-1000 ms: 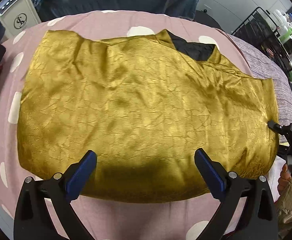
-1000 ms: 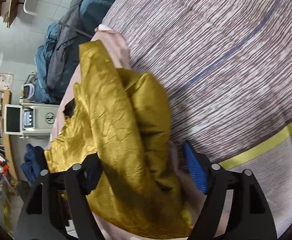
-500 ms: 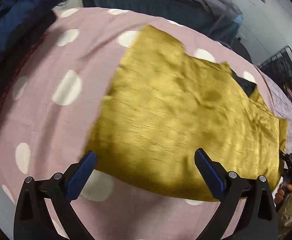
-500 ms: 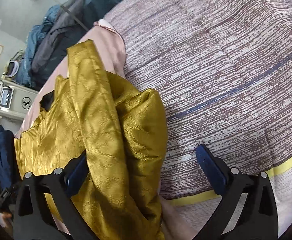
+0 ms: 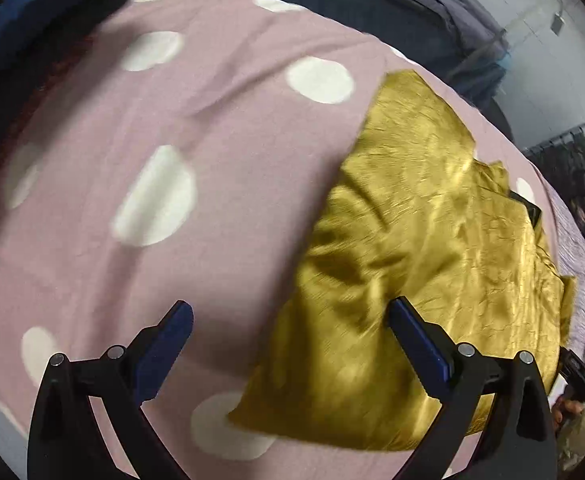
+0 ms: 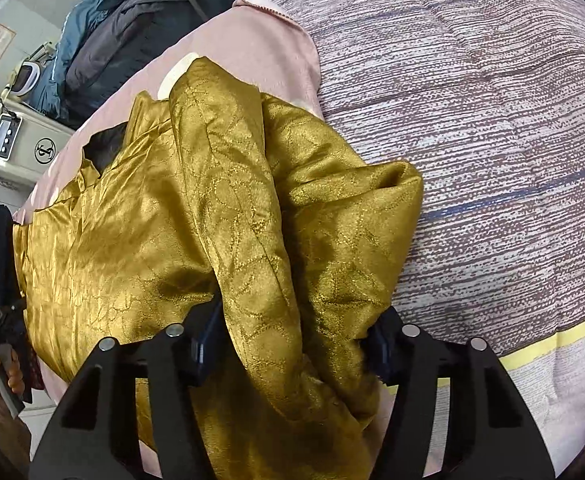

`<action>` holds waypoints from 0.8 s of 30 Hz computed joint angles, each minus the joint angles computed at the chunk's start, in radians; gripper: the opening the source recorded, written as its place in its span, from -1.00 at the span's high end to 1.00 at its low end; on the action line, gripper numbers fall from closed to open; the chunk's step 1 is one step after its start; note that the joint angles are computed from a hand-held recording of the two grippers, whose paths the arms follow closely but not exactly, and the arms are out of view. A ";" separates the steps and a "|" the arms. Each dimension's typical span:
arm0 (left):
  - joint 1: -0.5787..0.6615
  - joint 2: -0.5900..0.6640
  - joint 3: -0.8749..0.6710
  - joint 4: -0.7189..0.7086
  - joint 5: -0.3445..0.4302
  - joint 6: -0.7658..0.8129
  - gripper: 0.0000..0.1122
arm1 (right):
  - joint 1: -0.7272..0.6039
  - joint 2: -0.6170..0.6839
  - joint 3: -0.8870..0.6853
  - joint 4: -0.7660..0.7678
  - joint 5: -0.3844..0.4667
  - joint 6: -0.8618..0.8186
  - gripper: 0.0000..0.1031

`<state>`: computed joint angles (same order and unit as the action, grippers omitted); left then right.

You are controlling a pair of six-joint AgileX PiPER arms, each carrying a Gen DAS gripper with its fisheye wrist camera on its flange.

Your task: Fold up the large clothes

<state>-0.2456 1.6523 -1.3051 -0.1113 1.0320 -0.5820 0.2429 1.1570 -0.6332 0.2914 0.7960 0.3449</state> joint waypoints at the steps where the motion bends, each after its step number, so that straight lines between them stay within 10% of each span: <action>1: 0.007 0.042 -0.024 -0.023 -0.008 0.047 -0.72 | -0.016 0.000 0.001 0.016 0.007 -0.016 -0.13; 14: 0.073 0.306 -0.205 -0.416 -0.004 0.346 -0.71 | 0.037 0.061 -0.046 -0.016 0.019 0.081 -0.05; 24: -0.004 0.437 -0.418 -0.285 0.139 0.313 -0.74 | 0.068 0.120 -0.076 -0.044 0.013 0.125 -0.06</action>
<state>-0.2501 2.0893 -1.7227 -0.3964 1.1708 -0.2686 0.3111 1.2772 -0.7087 0.2476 0.8088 0.4695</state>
